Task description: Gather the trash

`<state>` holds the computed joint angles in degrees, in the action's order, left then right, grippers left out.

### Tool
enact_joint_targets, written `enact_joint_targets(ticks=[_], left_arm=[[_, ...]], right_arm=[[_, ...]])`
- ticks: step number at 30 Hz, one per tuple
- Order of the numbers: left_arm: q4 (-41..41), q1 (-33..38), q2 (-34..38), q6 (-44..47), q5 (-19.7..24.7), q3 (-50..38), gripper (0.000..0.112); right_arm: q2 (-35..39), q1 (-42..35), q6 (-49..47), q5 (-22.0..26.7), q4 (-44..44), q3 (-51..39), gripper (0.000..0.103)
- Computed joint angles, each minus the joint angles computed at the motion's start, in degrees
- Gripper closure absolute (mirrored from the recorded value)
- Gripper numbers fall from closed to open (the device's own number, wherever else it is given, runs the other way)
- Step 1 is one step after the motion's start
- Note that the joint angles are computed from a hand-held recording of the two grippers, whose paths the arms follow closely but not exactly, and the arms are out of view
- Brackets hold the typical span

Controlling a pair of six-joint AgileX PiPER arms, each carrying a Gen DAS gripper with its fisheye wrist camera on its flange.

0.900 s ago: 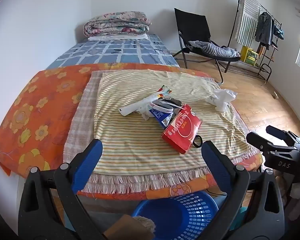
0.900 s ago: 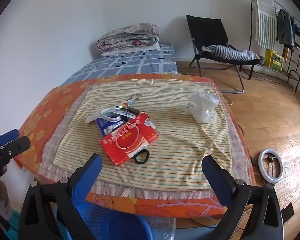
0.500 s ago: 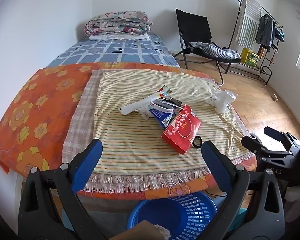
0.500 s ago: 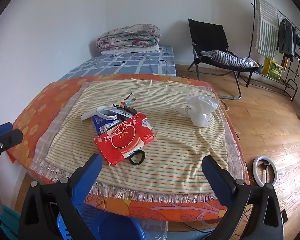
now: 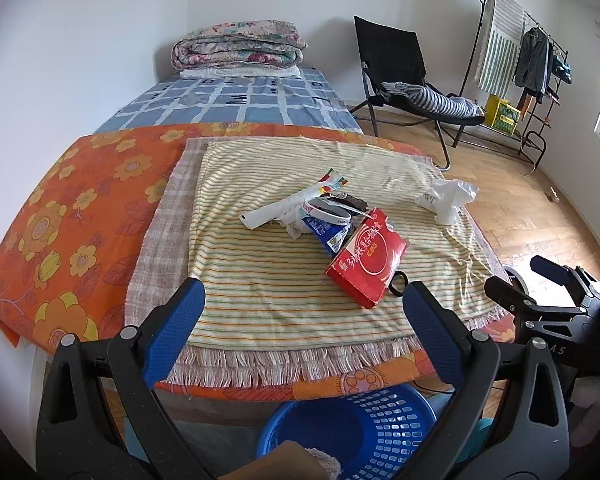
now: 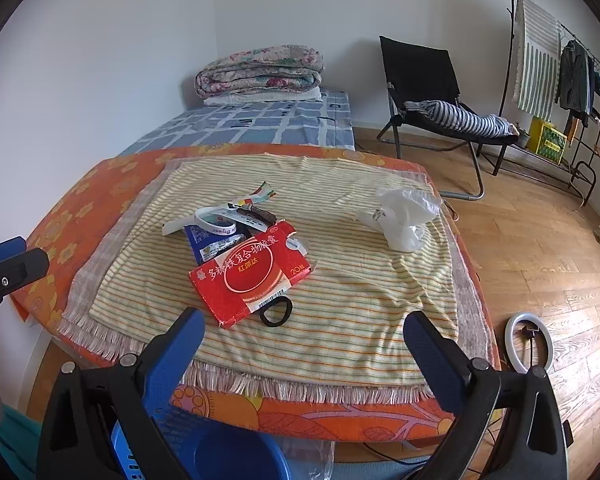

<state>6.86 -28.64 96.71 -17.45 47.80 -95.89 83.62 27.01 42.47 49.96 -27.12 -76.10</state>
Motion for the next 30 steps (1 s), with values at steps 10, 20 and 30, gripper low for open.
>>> enact_joint_targets(ticks=[10, 20, 30], left_arm=[[-0.1, 0.1, 0.0, -0.5, -2.6, 3.1, 0.011], [-0.3, 0.2, 0.2, -0.4, -2.6, 3.2, 0.011], [-0.5, 0.3, 0.3, -0.3, -2.8, 3.4, 0.011]], right_arm=[[0.1, -1.5, -1.2, -0.1, 2.6, -0.1, 0.002], [-0.1, -1.7, -1.3, 0.2, 2.6, 0.0, 0.002], [-0.1, -1.9, -1.5, 0.2, 2.8, 0.2, 0.002]])
